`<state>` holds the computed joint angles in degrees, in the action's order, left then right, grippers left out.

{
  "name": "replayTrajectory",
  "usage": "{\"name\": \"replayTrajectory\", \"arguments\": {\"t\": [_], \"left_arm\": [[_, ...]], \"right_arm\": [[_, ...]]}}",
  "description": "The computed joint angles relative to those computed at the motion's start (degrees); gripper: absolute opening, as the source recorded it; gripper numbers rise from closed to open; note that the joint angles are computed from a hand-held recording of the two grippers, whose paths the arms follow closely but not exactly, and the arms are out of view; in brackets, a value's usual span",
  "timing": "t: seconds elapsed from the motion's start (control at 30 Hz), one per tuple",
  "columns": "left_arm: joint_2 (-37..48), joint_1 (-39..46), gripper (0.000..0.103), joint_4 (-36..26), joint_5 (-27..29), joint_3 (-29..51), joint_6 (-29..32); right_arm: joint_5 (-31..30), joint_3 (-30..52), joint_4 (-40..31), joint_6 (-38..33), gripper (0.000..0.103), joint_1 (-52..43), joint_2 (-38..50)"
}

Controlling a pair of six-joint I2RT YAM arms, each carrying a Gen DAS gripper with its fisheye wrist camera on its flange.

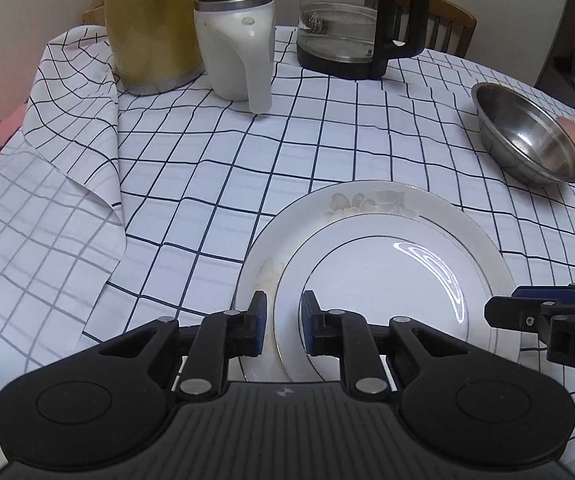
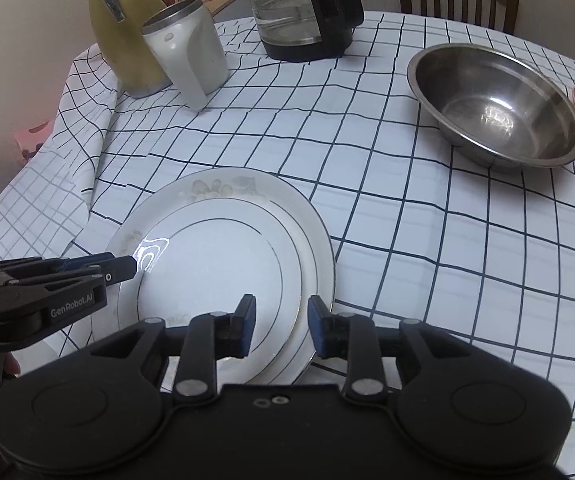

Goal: Organize plates and bowls
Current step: 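Open both grippers and withdraw from the stacked plates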

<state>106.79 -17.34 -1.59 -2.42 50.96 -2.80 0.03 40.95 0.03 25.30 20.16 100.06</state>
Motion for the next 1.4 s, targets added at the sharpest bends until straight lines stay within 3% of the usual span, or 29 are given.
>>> {"name": "replayTrajectory", "arguments": {"t": [0.33, 0.43, 0.5, 0.57, 0.63, 1.03, 1.1, 1.17, 1.23, 1.4], "left_arm": [[-8.7, -3.1, 0.02, -1.5, 0.9, -3.8, -0.4], [-11.3, -4.4, 0.032, -2.1, 1.1, -4.8, -1.3], [-13.2, -5.3, 0.046, -2.1, 1.4, -5.7, -1.7], [-15.3, -6.3, 0.054, -2.2, 1.5, -6.5, -2.2], [-17.1, -7.2, 0.054, -2.9, 2.2, -6.9, -2.6], [-23.6, -16.7, 0.065, -6.6, 0.4, -5.2, -4.8], [-23.8, -18.1, 0.074, -6.6, 0.3, -4.7, -5.5], [-24.0, -19.5, 0.076, -6.5, -0.3, -4.1, -6.0], [-23.7, -20.8, 0.077, -6.8, -0.4, -2.8, -6.2], [-20.4, -24.6, 0.077, -7.7, -1.5, 1.8, -7.0]], "right_arm": [[2.1, -4.7, -1.2, 0.0, 0.039, 1.5, -9.5], [3.0, -6.2, -2.3, 0.1, 0.042, 2.1, -13.3], [3.6, -7.2, -3.2, 0.4, 0.045, 2.4, -15.9], [3.8, -8.1, -4.3, 0.6, 0.047, 2.4, -18.6], [4.6, -9.2, -5.7, 0.8, 0.049, 2.5, -21.6], [8.1, -14.1, -20.5, 0.5, 0.074, -1.7, -46.1], [8.6, -14.3, -23.1, -0.3, 0.076, -3.0, -49.6], [8.7, -14.3, -25.6, -1.2, 0.08, -4.5, -52.5], [8.1, -14.2, -27.9, -2.4, 0.082, -6.6, -55.2], [5.7, -13.1, -32.1, -6.9, 0.098, -13.1, -60.0]]}}
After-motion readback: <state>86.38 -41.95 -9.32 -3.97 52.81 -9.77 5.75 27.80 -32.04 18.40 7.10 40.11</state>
